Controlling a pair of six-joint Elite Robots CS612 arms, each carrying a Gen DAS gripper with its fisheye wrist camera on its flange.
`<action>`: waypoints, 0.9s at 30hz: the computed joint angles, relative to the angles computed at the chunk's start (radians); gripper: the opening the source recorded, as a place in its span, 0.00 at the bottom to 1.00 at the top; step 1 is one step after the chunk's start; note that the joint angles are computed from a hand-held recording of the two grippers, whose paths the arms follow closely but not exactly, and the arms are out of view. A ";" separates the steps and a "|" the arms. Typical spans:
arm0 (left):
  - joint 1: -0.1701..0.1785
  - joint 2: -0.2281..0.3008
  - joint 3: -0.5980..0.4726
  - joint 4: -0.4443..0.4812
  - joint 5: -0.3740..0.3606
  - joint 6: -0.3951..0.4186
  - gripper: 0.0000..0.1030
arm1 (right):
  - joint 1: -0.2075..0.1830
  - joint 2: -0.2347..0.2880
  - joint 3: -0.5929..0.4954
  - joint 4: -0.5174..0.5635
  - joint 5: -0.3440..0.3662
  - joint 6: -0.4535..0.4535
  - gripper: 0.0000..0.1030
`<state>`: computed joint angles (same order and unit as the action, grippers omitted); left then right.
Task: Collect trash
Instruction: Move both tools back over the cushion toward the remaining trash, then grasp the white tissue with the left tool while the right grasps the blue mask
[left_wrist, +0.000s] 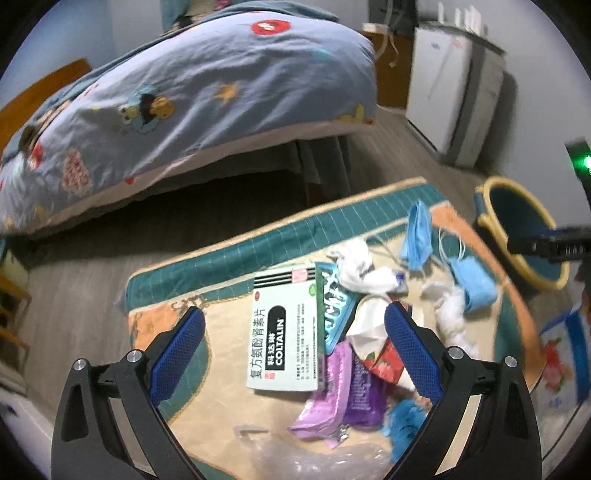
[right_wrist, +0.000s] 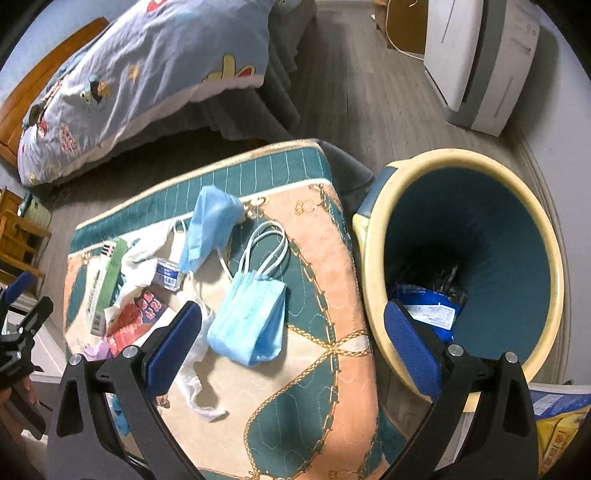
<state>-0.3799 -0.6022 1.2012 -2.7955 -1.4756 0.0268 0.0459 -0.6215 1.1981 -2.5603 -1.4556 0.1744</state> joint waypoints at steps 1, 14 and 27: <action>-0.001 0.003 -0.003 0.010 -0.006 0.011 0.94 | 0.001 0.002 -0.001 0.004 -0.002 -0.002 0.94; -0.013 0.045 -0.056 0.106 -0.100 0.066 0.94 | 0.004 0.032 -0.048 0.103 0.018 -0.009 0.94; -0.017 0.078 -0.114 0.205 -0.146 0.100 0.61 | 0.004 0.052 -0.094 0.216 0.137 -0.045 0.68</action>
<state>-0.3970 -0.5239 1.0869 -2.5907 -1.6217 0.1268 0.0497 -0.5692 1.1040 -2.3440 -1.3183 0.1291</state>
